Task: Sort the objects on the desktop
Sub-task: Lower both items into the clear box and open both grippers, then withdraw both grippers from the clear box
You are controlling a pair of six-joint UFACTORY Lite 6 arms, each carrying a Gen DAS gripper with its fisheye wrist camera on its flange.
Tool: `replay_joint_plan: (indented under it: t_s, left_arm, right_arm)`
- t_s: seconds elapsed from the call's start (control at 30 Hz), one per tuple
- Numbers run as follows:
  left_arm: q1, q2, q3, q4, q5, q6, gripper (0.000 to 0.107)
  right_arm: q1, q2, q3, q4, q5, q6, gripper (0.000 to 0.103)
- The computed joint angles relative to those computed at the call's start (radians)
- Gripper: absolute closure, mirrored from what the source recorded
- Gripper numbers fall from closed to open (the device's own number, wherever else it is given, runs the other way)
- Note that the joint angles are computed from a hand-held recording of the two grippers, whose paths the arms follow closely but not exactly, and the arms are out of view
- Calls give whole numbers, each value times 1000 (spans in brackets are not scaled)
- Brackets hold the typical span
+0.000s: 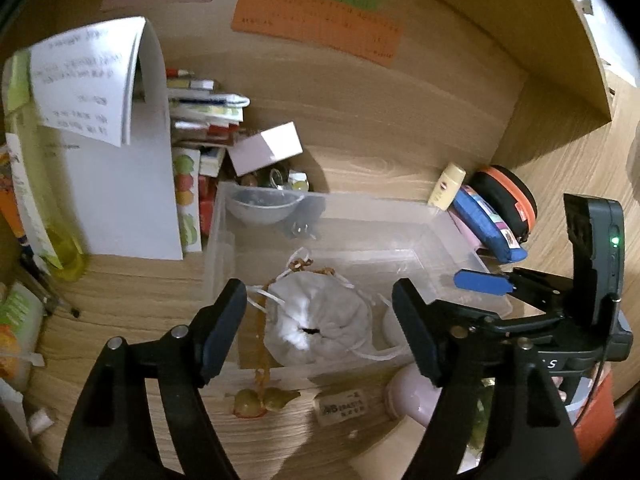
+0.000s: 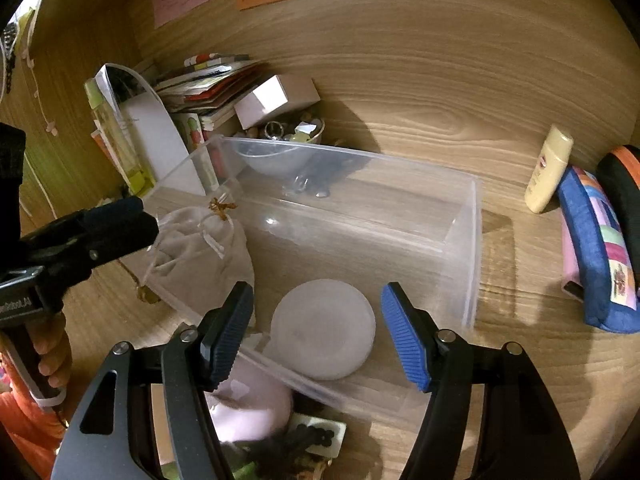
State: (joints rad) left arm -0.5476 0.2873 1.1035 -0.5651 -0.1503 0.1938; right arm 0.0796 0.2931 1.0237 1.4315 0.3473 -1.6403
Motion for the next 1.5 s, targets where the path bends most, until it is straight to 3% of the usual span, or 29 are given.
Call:
replay_joint_plan:
  t_s: [0.17,0.4,0.73,1.07,1.5]
  left_arm:
    - [-42,-97,-89,-270,-102,267,11]
    - [-120,-234,-190,-505,-200,531,6]
    - [-214,-347,-284,-719,-258,752,5]
    - [-338,-391,-367,-838,-359,847,5]
    - [-394,-322,-436,-783,-307,765,5]
  right_arm:
    - [-8,-119,-106,72,-28,-71,24]
    - [-41,-332,-259,115,-41,-105,18]
    - [-88,-622,-467,60,-11,-69,12]
    - [-104,-824,-653,12,1,-45,10]
    - [-128,-952,-802,-42,9,-44,10]
